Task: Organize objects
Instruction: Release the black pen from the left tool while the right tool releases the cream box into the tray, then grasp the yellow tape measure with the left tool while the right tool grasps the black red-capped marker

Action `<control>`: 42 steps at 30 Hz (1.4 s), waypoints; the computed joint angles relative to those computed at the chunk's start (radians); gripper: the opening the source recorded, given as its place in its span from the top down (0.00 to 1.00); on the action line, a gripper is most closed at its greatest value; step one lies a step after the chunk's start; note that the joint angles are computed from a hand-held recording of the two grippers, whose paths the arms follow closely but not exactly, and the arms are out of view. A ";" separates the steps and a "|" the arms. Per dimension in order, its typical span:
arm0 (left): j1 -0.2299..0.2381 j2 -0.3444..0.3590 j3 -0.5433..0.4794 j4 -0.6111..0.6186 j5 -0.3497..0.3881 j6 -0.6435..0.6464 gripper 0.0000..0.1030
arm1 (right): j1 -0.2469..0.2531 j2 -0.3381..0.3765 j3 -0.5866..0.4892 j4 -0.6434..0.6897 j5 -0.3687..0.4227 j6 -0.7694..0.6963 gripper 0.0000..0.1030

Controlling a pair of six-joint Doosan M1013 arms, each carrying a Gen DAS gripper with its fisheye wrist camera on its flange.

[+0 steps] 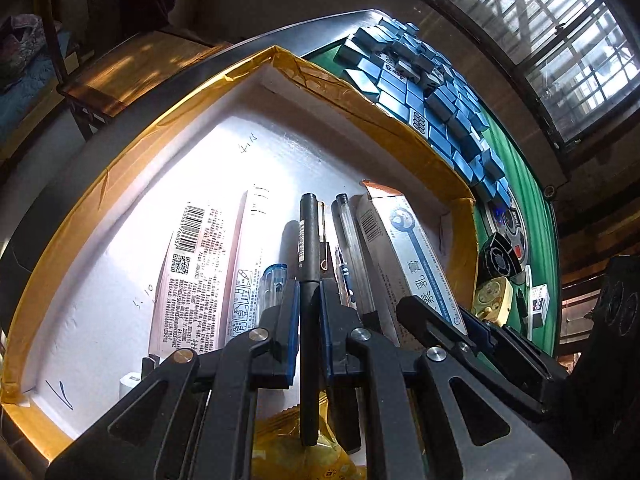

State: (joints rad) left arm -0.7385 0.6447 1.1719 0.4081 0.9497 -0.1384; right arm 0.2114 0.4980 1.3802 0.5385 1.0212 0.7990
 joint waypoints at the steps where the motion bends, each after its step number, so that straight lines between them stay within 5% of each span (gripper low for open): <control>1: 0.000 0.002 -0.002 0.002 0.003 -0.002 0.93 | 0.000 -0.001 0.001 0.001 -0.004 -0.002 0.78; 14: -0.001 -0.005 0.024 0.041 -0.016 -0.086 0.91 | -0.008 -0.008 0.015 0.044 -0.010 -0.053 0.72; 17: -0.015 -0.010 0.021 0.071 -0.011 -0.097 0.77 | -0.039 -0.025 0.031 0.134 0.028 -0.096 0.63; 19: -0.034 -0.011 0.008 0.132 0.021 -0.116 0.60 | -0.063 -0.050 0.060 0.193 0.025 -0.147 0.53; 24: -0.075 0.006 -0.059 0.232 0.081 -0.074 0.57 | -0.145 -0.099 0.124 0.306 0.061 -0.216 0.48; 34: -0.096 0.159 -0.341 0.145 0.120 0.270 0.50 | -0.279 -0.102 0.171 0.286 0.045 -0.113 0.45; 42: -0.062 0.379 -0.731 -0.038 0.310 0.563 0.50 | -0.319 -0.090 0.173 0.292 0.048 -0.092 0.45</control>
State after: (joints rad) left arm -0.8001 1.0232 0.4414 0.3702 1.2593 0.4247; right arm -0.1080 0.4084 1.5533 0.8302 1.0695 0.7072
